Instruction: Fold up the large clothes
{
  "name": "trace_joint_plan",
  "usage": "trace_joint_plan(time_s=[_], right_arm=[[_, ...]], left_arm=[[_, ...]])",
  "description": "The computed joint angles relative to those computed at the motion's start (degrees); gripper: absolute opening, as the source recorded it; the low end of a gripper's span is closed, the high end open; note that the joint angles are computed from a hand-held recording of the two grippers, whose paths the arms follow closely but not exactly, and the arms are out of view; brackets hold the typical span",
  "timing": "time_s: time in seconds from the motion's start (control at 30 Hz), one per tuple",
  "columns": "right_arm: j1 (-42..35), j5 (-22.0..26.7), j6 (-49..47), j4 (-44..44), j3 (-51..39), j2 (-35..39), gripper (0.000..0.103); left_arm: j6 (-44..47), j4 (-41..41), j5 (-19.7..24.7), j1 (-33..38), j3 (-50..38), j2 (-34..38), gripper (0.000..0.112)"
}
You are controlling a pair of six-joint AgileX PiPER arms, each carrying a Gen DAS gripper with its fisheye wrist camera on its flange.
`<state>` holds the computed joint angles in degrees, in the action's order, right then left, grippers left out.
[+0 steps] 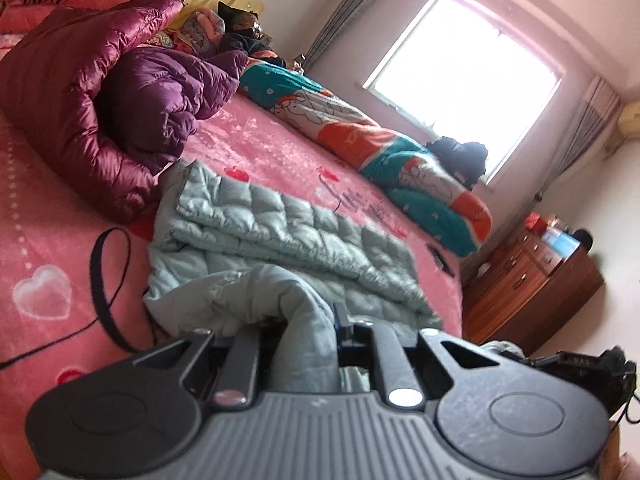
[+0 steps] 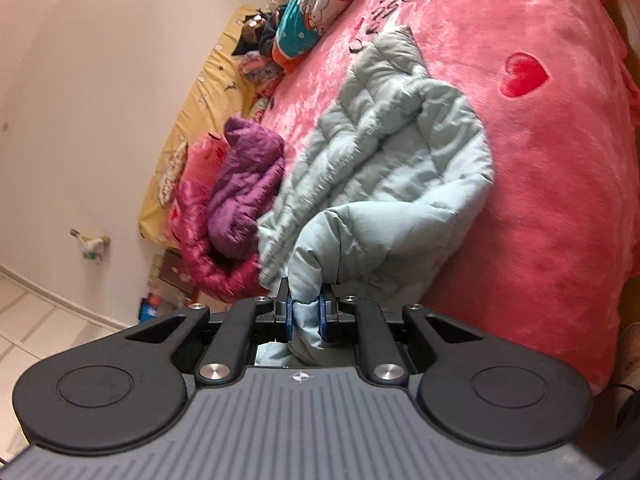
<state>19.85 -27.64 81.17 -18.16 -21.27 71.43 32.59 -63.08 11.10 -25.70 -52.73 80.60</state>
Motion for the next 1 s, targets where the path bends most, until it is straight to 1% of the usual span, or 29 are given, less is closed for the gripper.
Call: trace_joint_plan(time_s=[0.07, 0.23, 0.3, 0.4, 0.43, 0.57, 0.67, 0.7, 0.8, 0.93, 1.0], right_arm=[[-0.82, -0.66, 1.16, -0.67, -1.07, 0.43, 0.014], [-3.82, -1.43, 4.03, -3.58, -5.04, 2.29, 0.014], [-5.37, -3.62, 4.62, -4.19, -6.05, 3.89, 0.014], [-7.01, -4.32, 3.67, -3.33, -9.26, 6.51, 0.014], [-7.43, -5.36, 3.22, -2.55, -9.79, 7.5, 0.014], [-9.76, -9.52, 2.98, -0.21, -12.86, 12.37, 0.014], [-12.06, -12.83, 4.96, -0.19, -14.38, 15.94, 0.015], [-12.67, -13.62, 5.64, 0.11, -15.25, 17.59, 0.015], [-12.69, -11.94, 5.35, 2.53, -17.96, 20.21, 0.015], [-14.43, -13.03, 7.15, 1.74, -21.57, 25.3, 0.015], [-14.71, -12.07, 6.62, 1.86, -23.3, 26.82, 0.015]], left_arm=[[3.58, -4.51, 0.94, 0.97, -1.51, 1.14, 0.012], [8.4, -10.99, 2.52, 3.51, -5.99, 4.35, 0.012], [8.96, -11.97, 2.42, 4.21, -7.74, 5.51, 0.012], [8.09, -12.15, 2.61, 5.4, -11.08, 7.74, 0.012], [7.72, -12.23, 2.76, 5.83, -12.28, 8.64, 0.012], [0.82, -5.85, 2.14, 6.52, -17.53, 12.58, 0.012], [-7.71, 1.21, 2.07, 7.1, -22.14, 16.4, 0.012], [-11.75, 4.78, 2.07, 7.16, -23.78, 17.77, 0.012], [-23.08, 15.15, 2.85, 7.56, -28.91, 22.1, 0.012], [-36.23, 28.17, 4.48, 7.9, -35.02, 27.06, 0.012], [-43.0, 35.21, 5.96, 7.86, -38.38, 29.57, 0.012]])
